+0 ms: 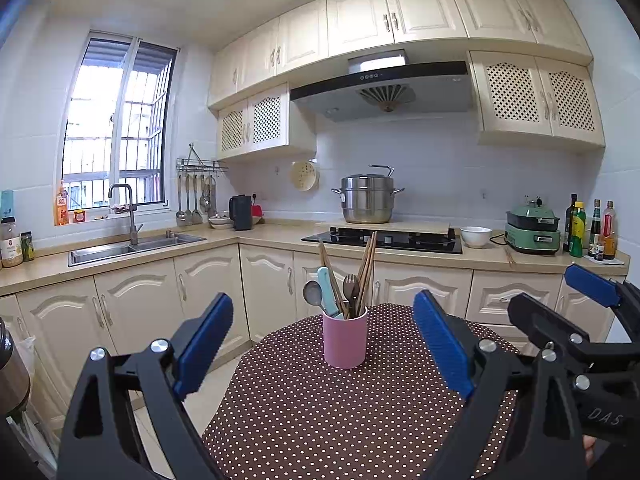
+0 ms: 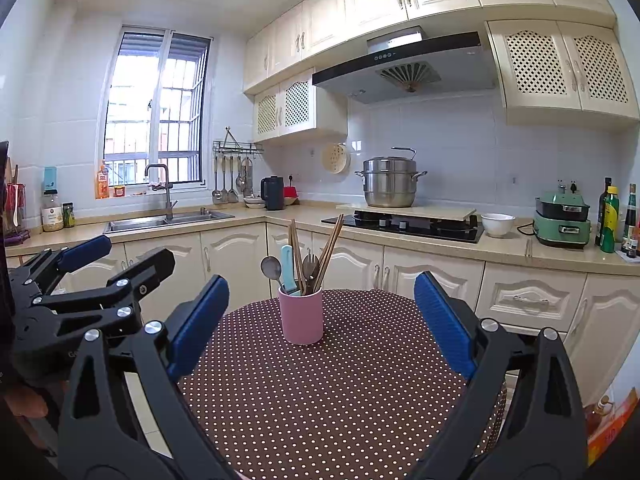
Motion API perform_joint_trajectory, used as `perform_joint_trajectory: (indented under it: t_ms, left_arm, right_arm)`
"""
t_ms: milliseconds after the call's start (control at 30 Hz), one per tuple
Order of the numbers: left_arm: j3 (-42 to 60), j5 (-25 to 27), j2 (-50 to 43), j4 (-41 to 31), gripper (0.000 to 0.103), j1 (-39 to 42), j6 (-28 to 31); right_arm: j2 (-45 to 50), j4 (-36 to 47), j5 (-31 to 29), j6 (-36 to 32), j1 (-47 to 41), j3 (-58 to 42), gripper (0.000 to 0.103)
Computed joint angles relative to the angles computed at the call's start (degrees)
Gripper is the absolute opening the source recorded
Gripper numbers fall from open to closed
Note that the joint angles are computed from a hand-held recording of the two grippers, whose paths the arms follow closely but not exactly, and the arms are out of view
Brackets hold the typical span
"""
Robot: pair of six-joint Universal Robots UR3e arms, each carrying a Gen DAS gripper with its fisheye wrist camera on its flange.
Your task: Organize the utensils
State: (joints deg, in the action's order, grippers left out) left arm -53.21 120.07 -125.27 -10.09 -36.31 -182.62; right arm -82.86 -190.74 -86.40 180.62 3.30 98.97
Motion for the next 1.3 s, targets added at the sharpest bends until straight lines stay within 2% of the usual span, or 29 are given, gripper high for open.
perform_joint_trajectory:
  t_ms: [1300]
  left_arm:
    - [-0.1, 0.0, -0.1, -0.1, 0.090, 0.1, -0.2]
  right_arm:
    - [0.0, 0.7, 0.2, 0.5, 0.3, 0.0, 0.092]
